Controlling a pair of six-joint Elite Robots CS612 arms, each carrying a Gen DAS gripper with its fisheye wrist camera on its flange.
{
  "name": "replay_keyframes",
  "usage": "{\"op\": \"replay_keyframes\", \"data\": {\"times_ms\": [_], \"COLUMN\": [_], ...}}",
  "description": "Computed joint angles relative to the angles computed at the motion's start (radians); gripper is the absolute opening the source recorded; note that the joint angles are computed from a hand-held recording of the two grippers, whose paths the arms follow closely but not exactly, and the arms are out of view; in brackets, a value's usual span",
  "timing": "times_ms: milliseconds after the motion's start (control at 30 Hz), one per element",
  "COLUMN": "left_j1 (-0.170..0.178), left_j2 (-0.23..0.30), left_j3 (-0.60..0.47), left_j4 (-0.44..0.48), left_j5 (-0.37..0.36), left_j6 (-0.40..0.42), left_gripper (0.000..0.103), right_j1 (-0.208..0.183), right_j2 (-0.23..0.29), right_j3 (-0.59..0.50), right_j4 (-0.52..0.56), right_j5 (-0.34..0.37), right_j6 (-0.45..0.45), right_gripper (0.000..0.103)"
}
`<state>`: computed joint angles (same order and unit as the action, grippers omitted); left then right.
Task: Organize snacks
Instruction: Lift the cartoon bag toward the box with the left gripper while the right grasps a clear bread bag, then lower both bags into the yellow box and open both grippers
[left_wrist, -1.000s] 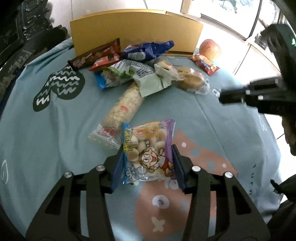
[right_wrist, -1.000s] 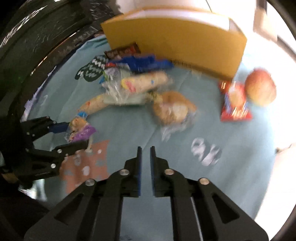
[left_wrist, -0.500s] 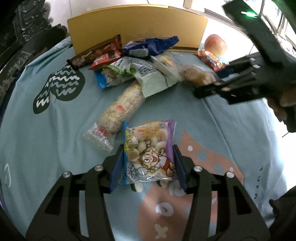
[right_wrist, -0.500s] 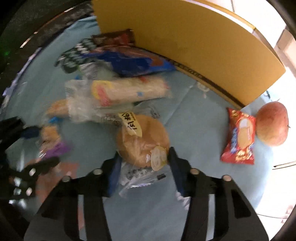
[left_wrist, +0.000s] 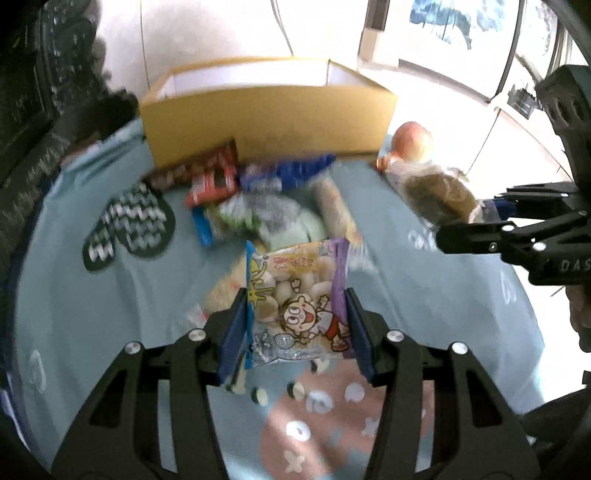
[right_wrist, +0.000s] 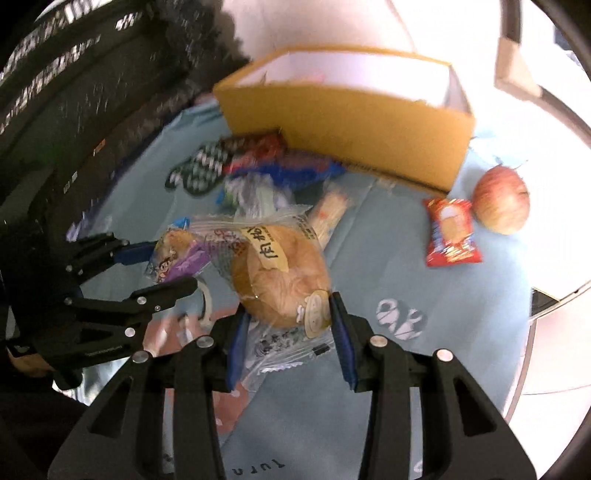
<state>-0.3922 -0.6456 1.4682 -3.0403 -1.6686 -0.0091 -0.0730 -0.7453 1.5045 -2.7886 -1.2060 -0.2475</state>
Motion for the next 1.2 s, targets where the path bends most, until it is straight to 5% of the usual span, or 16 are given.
{"op": "replay_keyframes", "data": {"times_ms": [433,1200], "left_j1": [0.002,0.02], "left_j2": [0.002,0.141], "left_j3": [-0.146,-0.524], "left_j4": [-0.017,0.161], "left_j5": [0.069,0.12], "left_j6": [0.002,-0.014], "left_gripper": [0.052,0.052], "right_j1": [-0.012,-0.023], "right_j2": [-0.036,0.076], "right_j3": [-0.068,-0.334], "right_j4": [-0.114,-0.038], "right_j5": [-0.019,-0.043], "right_j6": [0.088,0.176], "right_gripper": [0.042,0.042]}}
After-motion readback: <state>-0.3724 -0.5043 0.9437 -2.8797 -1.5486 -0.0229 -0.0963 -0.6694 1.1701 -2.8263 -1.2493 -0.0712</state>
